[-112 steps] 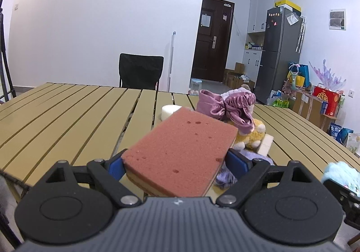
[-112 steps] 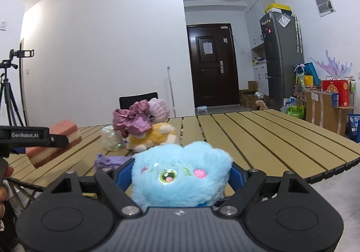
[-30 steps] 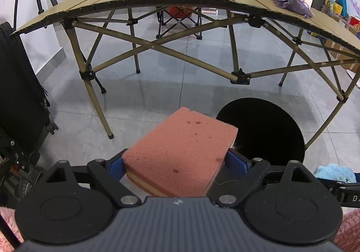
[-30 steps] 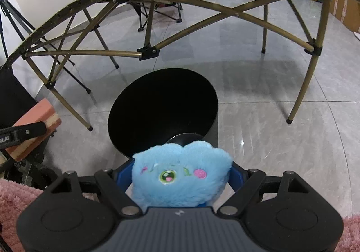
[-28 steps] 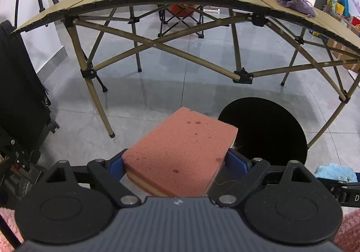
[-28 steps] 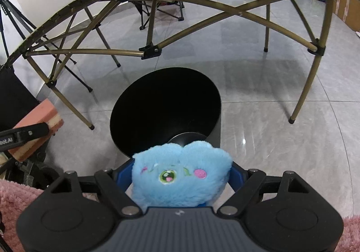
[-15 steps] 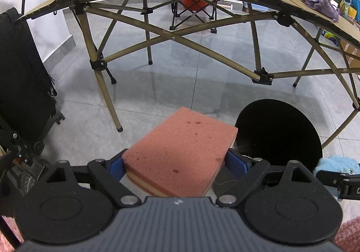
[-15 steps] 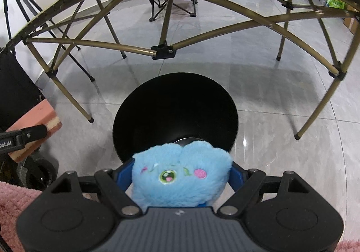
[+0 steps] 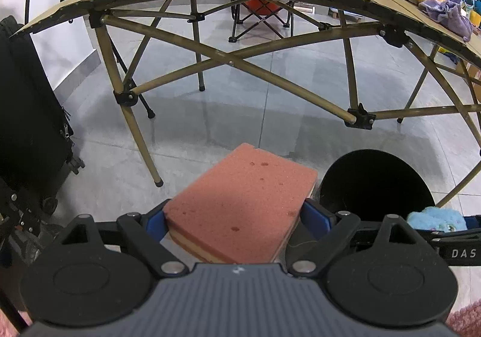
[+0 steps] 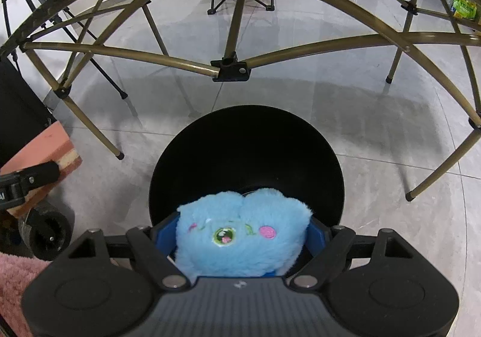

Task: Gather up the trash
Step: 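Carry the blue plush and pink sponge down over the black bin, then open the right tool to drop the blue plush into the bin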

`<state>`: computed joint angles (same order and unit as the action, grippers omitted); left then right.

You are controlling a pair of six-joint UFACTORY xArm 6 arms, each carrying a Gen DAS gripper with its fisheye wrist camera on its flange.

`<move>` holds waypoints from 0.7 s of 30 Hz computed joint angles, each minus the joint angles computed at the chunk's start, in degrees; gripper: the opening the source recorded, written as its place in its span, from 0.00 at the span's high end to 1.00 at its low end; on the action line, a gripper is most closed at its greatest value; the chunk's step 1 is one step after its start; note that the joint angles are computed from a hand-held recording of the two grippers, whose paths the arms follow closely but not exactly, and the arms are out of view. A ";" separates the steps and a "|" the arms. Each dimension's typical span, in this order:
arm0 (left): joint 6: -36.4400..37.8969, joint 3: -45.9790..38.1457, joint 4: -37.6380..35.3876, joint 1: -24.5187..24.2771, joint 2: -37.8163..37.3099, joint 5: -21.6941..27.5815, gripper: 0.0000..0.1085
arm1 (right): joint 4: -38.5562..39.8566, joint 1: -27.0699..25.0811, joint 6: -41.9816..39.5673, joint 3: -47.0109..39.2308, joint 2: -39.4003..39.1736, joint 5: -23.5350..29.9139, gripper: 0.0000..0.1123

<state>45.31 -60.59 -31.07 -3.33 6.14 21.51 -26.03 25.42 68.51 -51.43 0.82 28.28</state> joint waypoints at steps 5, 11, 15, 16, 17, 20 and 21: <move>-0.77 -2.43 0.06 -1.25 2.34 -0.46 0.18 | 2.65 -1.00 -2.65 -2.05 2.63 -0.94 0.27; -2.53 -4.06 2.02 -1.19 4.07 1.35 0.18 | 2.49 -2.22 -2.01 -3.62 4.34 -1.42 0.26; -1.47 -4.08 1.13 -1.06 3.89 2.07 0.18 | 1.96 -2.86 -1.99 -4.69 5.06 -0.99 0.13; -1.21 -4.05 0.90 -1.03 3.81 2.19 0.18 | 2.91 -3.11 -2.53 -4.45 5.07 -1.77 0.09; -1.04 -4.04 0.76 -0.97 3.76 2.34 0.18 | 3.18 -3.29 -2.40 -4.18 5.00 -2.46 0.08; -0.86 -4.01 0.65 -0.87 3.62 2.77 0.18 | 1.75 -3.18 -1.26 -4.28 4.91 -2.03 0.08; -0.87 -3.91 0.70 -0.90 3.56 2.70 0.18 | 1.50 -3.09 -1.06 -4.38 4.90 -1.69 0.08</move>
<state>44.43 -64.51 -30.36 -4.23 9.70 24.21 -24.53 22.33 67.45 -55.81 5.72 26.59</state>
